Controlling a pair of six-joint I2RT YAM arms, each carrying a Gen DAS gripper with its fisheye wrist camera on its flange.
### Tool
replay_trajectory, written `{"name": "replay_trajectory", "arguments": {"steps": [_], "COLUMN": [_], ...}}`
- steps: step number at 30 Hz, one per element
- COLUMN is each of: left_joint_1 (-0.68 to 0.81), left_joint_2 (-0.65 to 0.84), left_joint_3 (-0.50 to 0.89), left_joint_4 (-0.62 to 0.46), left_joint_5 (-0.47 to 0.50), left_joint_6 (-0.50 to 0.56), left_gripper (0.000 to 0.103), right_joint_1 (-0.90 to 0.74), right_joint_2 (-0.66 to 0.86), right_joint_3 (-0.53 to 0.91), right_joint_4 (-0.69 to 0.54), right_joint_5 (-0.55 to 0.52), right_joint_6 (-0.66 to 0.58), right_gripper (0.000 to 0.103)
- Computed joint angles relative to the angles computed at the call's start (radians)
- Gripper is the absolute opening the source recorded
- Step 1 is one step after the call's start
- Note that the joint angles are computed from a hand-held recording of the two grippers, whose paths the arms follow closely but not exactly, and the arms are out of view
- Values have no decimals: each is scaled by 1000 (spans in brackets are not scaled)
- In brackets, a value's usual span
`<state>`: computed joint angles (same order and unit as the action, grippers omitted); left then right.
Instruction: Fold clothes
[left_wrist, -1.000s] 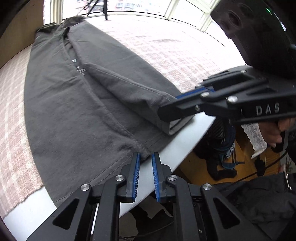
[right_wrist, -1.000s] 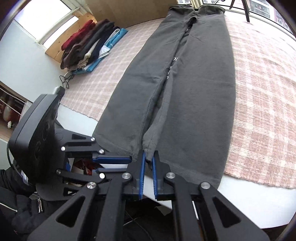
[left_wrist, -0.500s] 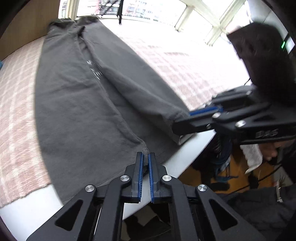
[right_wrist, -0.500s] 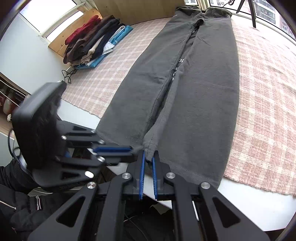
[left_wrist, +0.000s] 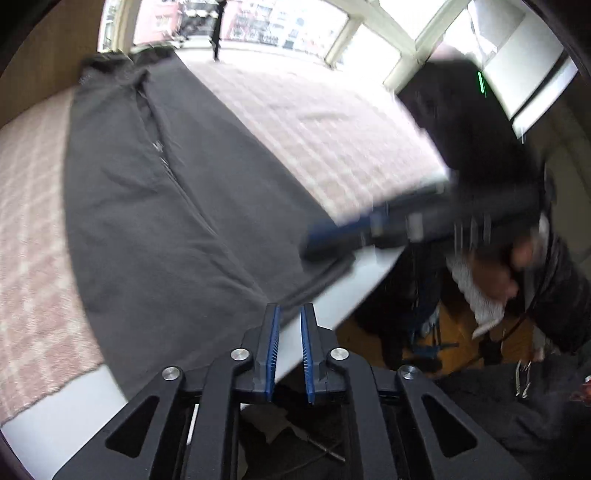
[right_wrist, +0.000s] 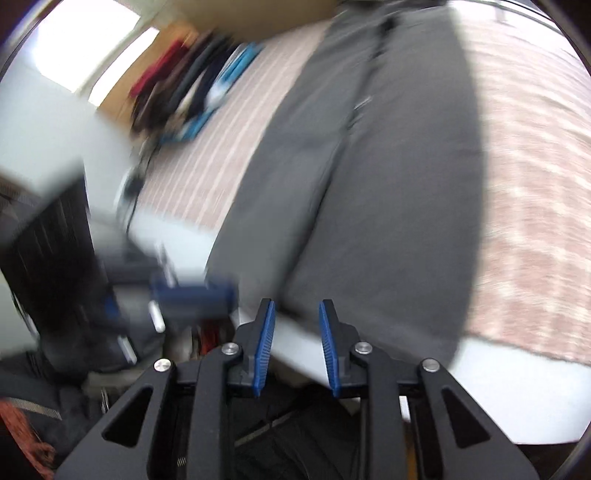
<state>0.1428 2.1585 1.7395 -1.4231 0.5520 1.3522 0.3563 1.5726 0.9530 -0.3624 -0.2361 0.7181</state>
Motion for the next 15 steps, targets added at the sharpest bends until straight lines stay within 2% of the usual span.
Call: {"name": "replay_trajectory", "arguments": {"steps": [3, 6, 9, 11, 15], "left_joint_1": [23, 79, 112, 122, 133], "left_joint_2": [-35, 28, 113, 156, 206], "left_joint_3": [-56, 52, 187, 249, 318], "left_joint_4": [17, -30, -27, 8, 67], "left_joint_5": [-35, -51, -57, -68, -95], "left_joint_6": [83, 57, -41, -128, -257], "left_gripper": [16, 15, 15, 15, 19], "right_joint_1": [-7, 35, 82, 108, 119], "right_joint_2": [1, 76, 189, 265, 241], "right_joint_3": [6, 59, 141, 212, 214], "right_joint_4": [20, 56, 66, -2, -93], "right_joint_5": [24, 51, 73, 89, 90], "right_joint_6": [-19, -49, -73, -78, -66], "right_gripper": [25, 25, 25, 25, 22]}}
